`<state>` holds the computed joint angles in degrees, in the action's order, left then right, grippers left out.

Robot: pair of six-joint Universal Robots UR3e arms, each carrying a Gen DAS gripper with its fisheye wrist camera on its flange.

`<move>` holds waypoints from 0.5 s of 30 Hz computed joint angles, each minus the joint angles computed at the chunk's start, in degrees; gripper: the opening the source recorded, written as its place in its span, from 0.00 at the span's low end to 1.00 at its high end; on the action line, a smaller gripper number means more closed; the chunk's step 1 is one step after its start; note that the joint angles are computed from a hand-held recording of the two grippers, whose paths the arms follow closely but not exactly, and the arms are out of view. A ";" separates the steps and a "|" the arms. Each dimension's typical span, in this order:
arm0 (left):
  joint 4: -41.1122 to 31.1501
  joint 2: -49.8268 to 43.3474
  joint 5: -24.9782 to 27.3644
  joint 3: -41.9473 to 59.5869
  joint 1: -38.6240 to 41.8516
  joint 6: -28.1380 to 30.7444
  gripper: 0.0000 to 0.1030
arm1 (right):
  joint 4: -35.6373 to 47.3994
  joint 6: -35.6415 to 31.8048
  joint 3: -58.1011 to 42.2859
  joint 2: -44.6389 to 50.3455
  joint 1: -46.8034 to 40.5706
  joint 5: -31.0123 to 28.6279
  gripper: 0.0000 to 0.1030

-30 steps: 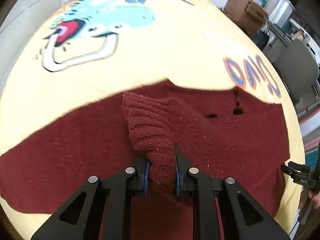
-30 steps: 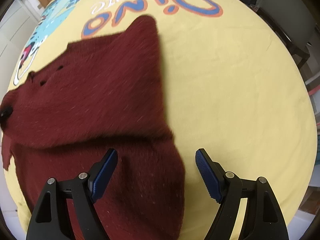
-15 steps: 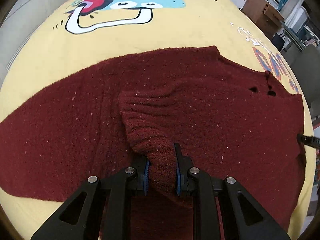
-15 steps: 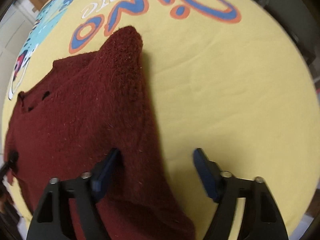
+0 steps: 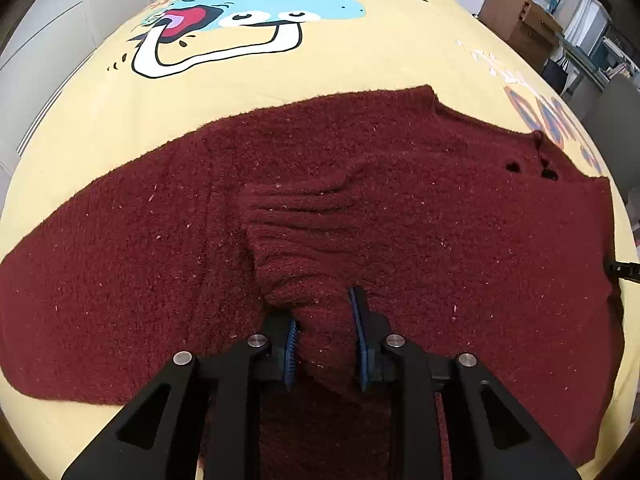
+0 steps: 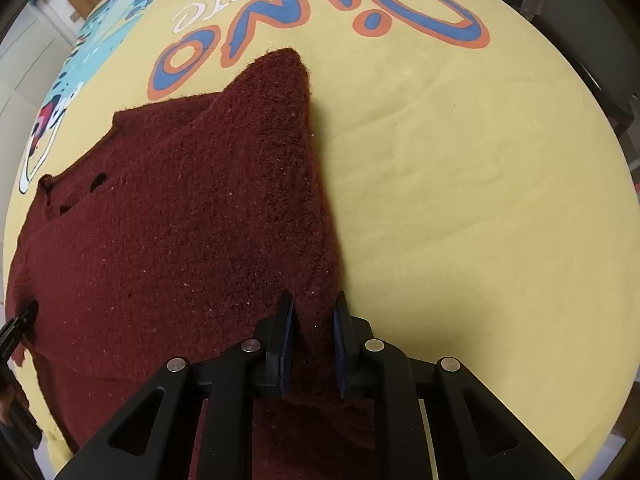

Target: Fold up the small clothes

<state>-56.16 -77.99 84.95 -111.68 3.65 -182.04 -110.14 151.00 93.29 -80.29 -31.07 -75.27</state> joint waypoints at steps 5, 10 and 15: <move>-3.87 -0.34 1.28 4.48 -0.25 0.13 0.34 | -0.37 0.10 2.03 -2.96 -0.27 0.54 0.35; -9.10 0.10 3.80 10.42 -1.02 -1.89 0.75 | -3.06 -0.80 5.27 -8.55 0.03 1.14 0.67; -9.84 -1.14 4.70 16.51 -5.33 -3.97 0.99 | -3.59 -2.37 9.34 -16.95 1.96 5.73 0.81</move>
<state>-66.00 -79.14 89.65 -95.16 -1.68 -186.01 -113.73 148.63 102.63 -97.24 -29.11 -69.54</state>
